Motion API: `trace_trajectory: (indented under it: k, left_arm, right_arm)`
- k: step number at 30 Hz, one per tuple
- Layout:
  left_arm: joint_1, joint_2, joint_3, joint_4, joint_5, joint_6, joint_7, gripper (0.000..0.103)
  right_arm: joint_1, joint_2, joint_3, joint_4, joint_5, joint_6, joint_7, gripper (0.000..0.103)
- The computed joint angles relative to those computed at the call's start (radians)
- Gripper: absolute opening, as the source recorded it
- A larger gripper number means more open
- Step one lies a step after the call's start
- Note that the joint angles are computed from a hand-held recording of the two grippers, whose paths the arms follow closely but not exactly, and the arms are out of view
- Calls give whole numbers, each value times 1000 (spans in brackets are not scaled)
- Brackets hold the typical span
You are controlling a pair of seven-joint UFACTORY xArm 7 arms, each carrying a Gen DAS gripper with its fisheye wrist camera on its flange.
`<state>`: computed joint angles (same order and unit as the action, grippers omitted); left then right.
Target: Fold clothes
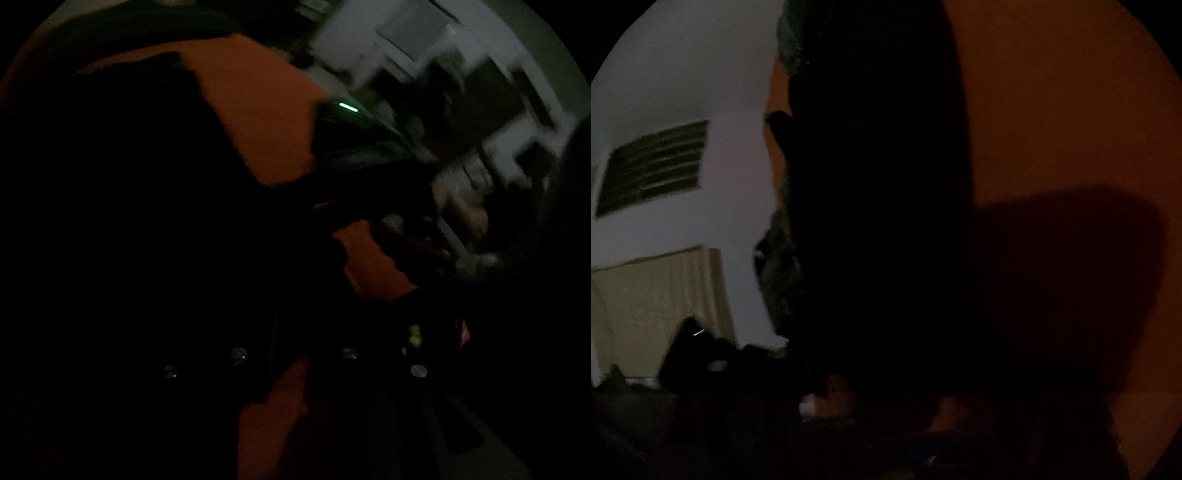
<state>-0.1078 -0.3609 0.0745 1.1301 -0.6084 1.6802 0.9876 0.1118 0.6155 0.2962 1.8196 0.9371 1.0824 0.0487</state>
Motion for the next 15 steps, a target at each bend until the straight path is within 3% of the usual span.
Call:
trace_trajectory:
  k: [2,3,5,10,15]
  left_arm:
    - [-10,-51,-26,-51,30,-44,23,21]
    - [-15,-60,-36,-61,51,-56,17,24]
    - [-23,-74,-49,-81,84,-84,-2,33]
    - [-35,-169,-54,-180,87,-264,-54,36]
    - [-44,-254,-4,-249,75,-325,-105,36]
  right_arm:
    - [8,2,-5,9,-22,-2,-6,10]
    - [-1,-1,2,6,-4,-6,-13,7]
    - [-19,-19,27,-21,74,-33,-37,7]
    - [-37,-2,40,-8,178,-18,-32,7]
    - [-31,31,44,32,204,-4,-31,8]
